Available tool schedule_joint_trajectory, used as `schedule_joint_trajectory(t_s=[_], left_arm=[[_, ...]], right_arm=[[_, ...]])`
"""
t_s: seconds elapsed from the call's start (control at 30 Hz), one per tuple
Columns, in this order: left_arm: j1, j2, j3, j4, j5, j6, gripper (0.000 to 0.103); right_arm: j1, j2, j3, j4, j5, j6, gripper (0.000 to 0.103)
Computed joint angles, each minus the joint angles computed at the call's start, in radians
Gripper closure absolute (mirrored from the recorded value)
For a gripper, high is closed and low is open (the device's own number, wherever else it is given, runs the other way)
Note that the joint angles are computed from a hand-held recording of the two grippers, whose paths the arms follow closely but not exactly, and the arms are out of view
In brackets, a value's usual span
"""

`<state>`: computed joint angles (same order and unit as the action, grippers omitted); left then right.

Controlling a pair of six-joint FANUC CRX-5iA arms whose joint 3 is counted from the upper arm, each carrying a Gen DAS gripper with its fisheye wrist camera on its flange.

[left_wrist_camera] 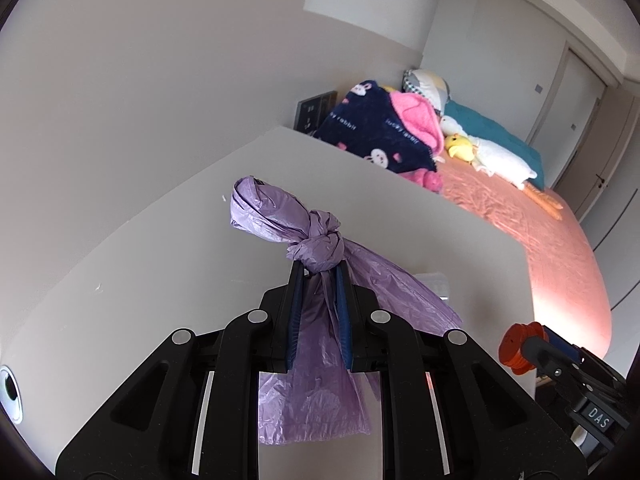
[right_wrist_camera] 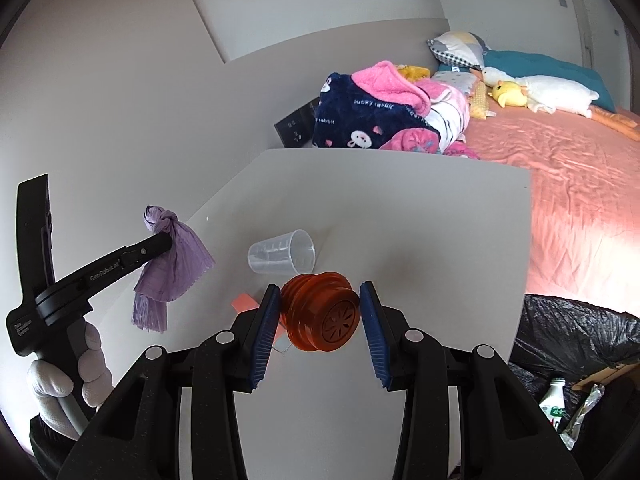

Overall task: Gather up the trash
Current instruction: 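Carry the purple bag and orange cap over the black bin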

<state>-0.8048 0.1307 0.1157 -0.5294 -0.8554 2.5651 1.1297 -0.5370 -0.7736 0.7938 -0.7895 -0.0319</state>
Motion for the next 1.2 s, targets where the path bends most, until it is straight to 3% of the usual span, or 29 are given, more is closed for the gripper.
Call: schedule_joint_trajectory(t_s=[0.37,0.77,1.2], left_arm=[[-0.065,-0.002,0.015,-0.002,0.026,0.01,0.088],[-0.125,0.029,0.052,0.023,0.056,-0.027,0.088],[-0.174,0.065,0.082,0.086,0.106,-0.09,0.088]], right_arm=[[0.11,-0.123,-0.042,0.062,-0.166,-0.088,0.06],[0.307,-0.266,-0.084,0.116,-0.439,-0.196,0.06],[0.62,-0.399,-0.117,0.161,-0.818,-0.343,0.06]])
